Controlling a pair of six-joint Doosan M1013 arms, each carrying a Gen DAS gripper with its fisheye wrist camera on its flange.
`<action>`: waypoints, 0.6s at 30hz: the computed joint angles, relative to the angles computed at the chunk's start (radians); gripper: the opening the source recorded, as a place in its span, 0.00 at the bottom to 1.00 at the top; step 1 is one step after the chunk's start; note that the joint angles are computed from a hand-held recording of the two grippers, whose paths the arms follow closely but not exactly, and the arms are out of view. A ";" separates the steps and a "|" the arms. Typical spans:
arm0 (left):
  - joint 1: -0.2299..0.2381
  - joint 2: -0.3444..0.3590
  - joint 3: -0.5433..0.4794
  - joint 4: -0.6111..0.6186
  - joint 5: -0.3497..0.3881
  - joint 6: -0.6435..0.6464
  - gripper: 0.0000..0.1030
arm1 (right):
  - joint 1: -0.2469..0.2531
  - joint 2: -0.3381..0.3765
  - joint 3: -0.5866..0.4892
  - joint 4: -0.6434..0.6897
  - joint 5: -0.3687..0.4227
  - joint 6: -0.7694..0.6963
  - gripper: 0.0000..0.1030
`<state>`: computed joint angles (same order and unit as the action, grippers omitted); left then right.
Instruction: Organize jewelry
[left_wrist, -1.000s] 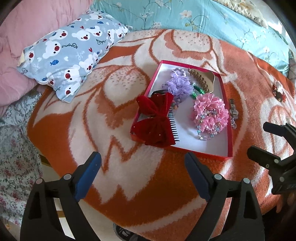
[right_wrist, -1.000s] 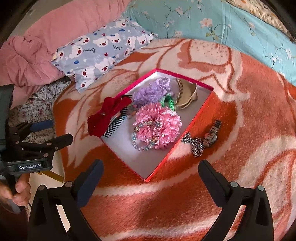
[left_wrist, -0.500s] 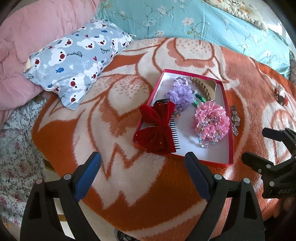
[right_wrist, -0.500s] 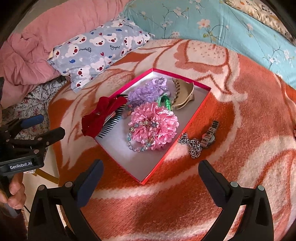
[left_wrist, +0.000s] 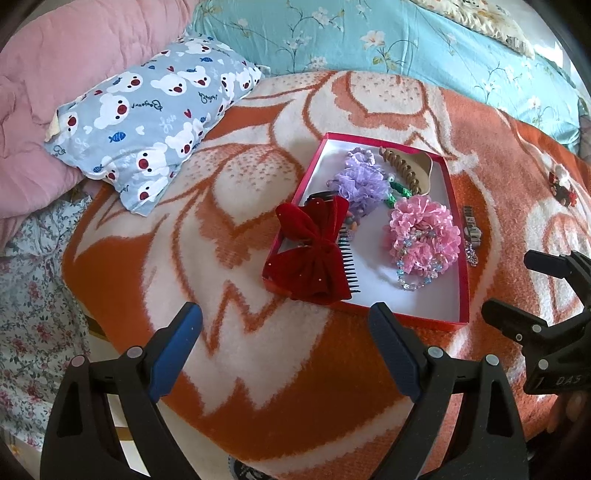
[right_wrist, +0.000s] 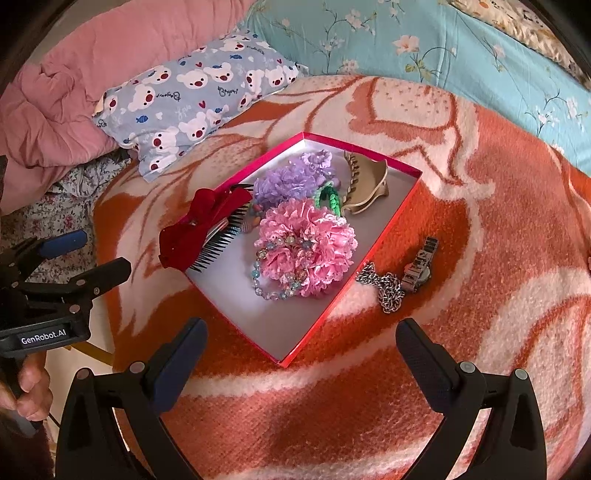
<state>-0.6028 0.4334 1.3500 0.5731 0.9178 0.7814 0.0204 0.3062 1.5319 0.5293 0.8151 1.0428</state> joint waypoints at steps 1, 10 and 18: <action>0.000 0.000 0.000 -0.002 0.000 0.000 0.90 | 0.000 0.000 0.000 0.001 0.000 0.000 1.00; 0.001 0.005 -0.003 -0.011 0.000 0.011 0.90 | -0.001 0.001 0.001 0.008 -0.004 -0.004 1.00; 0.000 0.007 0.002 0.000 -0.012 0.002 0.90 | 0.000 0.007 0.000 0.005 -0.001 0.011 1.00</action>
